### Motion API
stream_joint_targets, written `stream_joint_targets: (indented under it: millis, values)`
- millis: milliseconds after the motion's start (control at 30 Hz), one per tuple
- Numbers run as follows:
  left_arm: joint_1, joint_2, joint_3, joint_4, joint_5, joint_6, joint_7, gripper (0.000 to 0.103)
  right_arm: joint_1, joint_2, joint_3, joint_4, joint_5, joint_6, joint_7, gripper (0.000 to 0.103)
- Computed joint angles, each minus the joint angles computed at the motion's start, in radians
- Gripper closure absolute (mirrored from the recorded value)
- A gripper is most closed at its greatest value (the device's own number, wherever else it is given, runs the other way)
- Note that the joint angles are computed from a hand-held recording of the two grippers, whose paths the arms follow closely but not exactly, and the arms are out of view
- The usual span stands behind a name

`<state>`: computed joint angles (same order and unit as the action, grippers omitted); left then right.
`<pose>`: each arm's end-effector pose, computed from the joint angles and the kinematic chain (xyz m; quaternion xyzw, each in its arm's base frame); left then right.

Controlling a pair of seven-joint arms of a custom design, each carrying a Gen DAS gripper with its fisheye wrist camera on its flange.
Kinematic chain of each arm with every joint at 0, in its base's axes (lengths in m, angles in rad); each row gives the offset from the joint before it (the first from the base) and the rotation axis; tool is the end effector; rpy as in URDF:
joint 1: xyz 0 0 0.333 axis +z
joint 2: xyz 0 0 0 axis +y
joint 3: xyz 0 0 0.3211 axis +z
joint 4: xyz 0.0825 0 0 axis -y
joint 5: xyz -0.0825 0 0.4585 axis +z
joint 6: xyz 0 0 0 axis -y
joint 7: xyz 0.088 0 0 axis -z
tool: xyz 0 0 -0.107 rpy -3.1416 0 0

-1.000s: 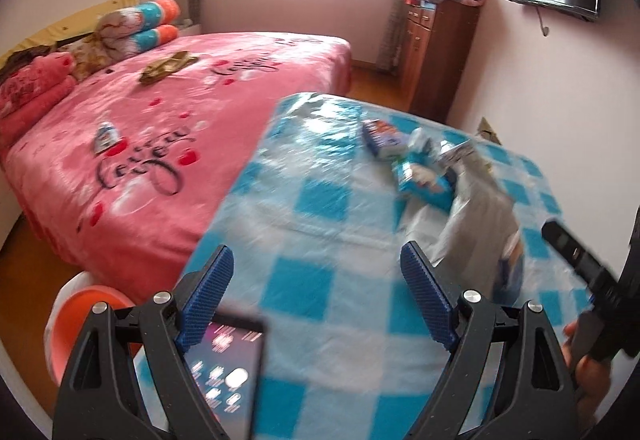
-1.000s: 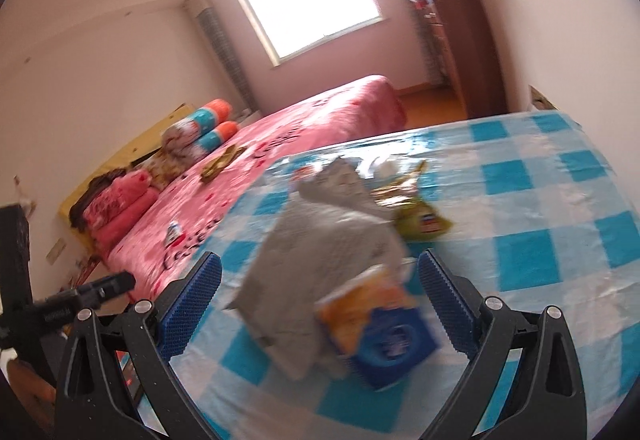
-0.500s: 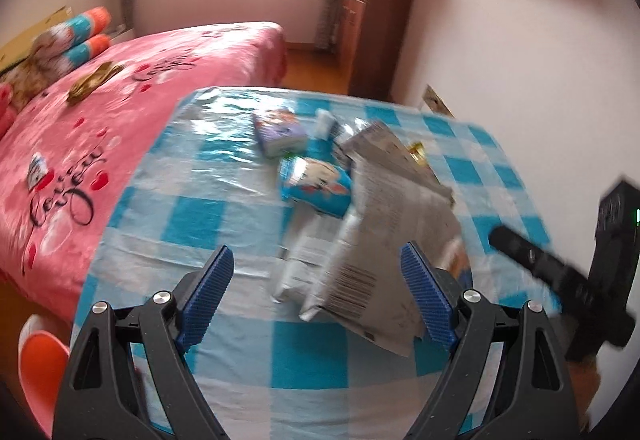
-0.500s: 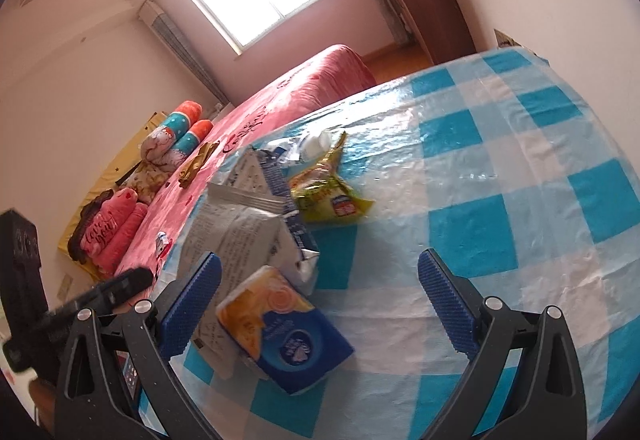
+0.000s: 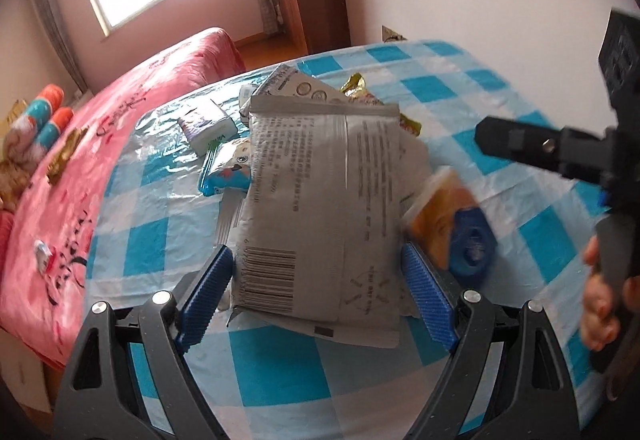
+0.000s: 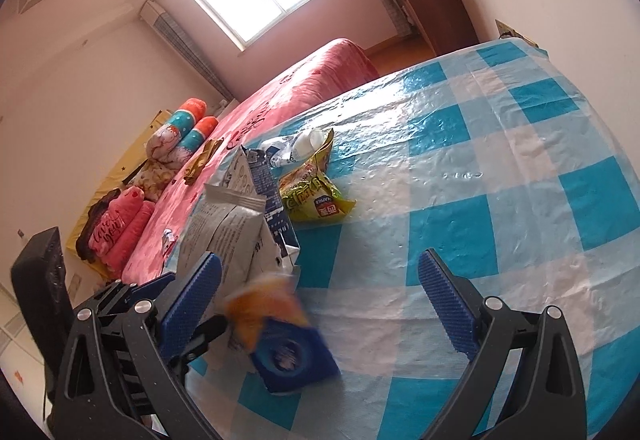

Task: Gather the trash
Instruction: 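Grasp the grey paper bag with the left tool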

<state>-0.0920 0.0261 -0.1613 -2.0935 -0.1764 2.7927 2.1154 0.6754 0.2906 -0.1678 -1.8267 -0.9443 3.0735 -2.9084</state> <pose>0.6413 -0.1571 0.4538 -0.4181 0.8448 -0.2427 0.2294 0.5977 0.4182 0.4305 -0.5039 0.7205 -0.0914 0.4675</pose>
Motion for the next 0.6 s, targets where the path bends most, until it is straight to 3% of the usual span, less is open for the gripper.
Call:
stream_joint_targets:
  millis: [400, 600]
  values:
    - [-0.01, 0.051, -0.002, 0.048, 0.122, 0.007, -0.137, 0.016, 0.01, -0.007, -0.022, -0.031, 0.043, 0.049, -0.032, 0.006]
    - [-0.031, 0.065, 0.014, 0.061, 0.305, -0.001, -0.297, 0.014, 0.045, -0.002, -0.058, -0.034, 0.086, 0.066, -0.067, 0.006]
